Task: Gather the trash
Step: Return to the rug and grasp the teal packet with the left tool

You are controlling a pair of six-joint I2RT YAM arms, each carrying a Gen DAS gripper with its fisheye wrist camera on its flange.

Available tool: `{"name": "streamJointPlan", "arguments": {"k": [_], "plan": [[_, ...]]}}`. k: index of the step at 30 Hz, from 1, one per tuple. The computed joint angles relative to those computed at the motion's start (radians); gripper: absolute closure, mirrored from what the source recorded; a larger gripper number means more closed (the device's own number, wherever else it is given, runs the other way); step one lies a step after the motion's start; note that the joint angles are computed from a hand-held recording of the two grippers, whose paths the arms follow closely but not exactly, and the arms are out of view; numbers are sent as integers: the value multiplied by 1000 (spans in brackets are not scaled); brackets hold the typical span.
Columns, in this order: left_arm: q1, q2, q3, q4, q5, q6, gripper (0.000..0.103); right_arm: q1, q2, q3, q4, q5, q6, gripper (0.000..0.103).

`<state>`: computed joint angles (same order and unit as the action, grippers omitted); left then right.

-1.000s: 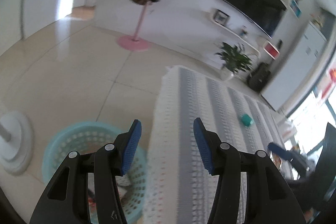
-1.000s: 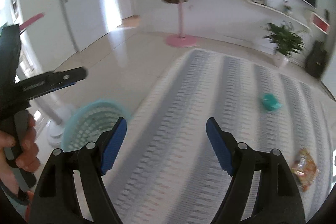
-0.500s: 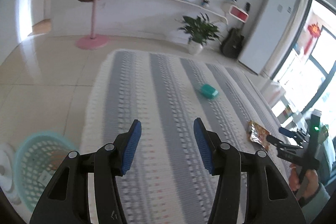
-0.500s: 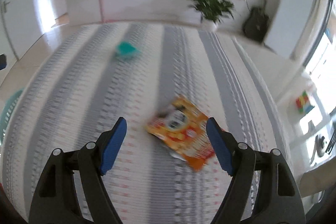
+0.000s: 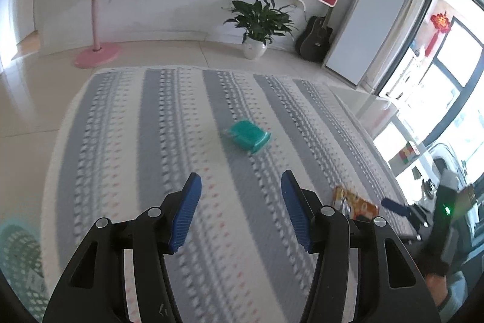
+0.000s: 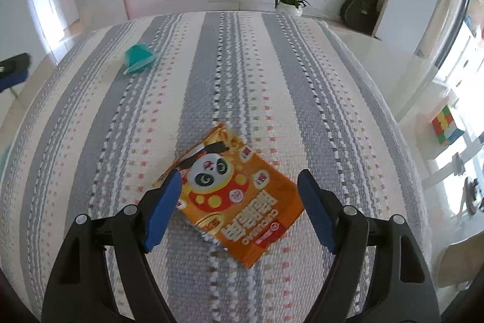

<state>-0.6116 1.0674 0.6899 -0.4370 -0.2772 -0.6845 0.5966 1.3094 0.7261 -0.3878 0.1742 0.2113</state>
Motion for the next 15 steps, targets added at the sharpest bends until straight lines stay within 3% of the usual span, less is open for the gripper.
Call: {"name": "streamJointPlan", "arguments": {"k": [4,7,10,15], "plan": [[27,211,75,115,14,21,49,-38,-4,-33,67,9,-26,28],[39,362,146,172,23,18,38,-64,0,-44,101,18,-27,28],[56,473,209,215,53,-5,37,-87,6,-38,101,-14,-23,28],[77,636,325,193,35,-68,37,-76,29,-34,100,-6,-37,28]]}}
